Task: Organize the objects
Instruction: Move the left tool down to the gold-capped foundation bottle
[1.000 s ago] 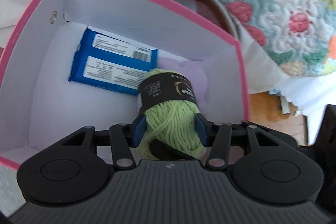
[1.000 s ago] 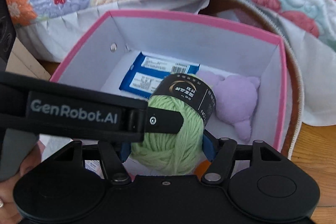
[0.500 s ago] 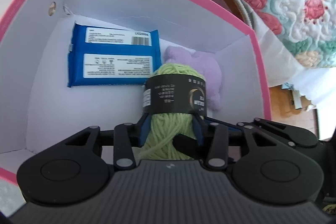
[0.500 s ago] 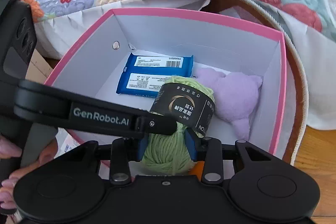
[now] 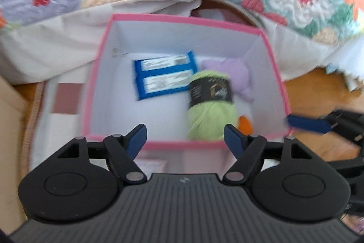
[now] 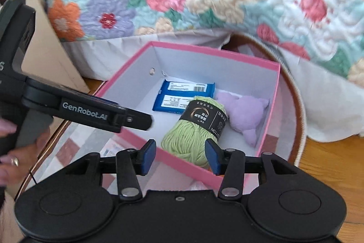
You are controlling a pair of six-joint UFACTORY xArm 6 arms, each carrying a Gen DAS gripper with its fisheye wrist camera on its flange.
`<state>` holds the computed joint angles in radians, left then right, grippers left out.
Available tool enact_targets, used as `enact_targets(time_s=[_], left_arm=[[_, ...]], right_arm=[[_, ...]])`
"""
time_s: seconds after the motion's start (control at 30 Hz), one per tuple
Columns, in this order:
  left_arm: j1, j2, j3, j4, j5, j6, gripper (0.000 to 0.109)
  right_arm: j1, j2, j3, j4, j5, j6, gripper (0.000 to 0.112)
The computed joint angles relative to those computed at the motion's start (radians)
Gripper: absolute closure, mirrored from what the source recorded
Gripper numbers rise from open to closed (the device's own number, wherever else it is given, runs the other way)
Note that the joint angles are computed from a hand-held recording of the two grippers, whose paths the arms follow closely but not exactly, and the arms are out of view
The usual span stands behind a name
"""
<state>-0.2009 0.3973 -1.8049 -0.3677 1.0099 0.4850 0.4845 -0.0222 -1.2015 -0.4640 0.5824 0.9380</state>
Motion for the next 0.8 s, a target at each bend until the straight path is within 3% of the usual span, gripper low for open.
enact_targets(time_s=[0.23,0.4,0.8], left_arm=[[0.052,-0.116,0.037,0.033,0.108,-0.017,0.033],[0.083,-0.217,0.102,0.014,0.169,-0.003,0.03],[0.112,-0.465,0.343,-0.013,0.199,0.046,0.024]], right_arm=[[0.076,-0.042,-0.077,0.008,0.145,-0.086,0.049],[0.115,-0.056,-0.099,0.004,0.151,-0.112,0.041],[0.23,-0.165,-0.055,0.037,0.254,-0.255,0.026]])
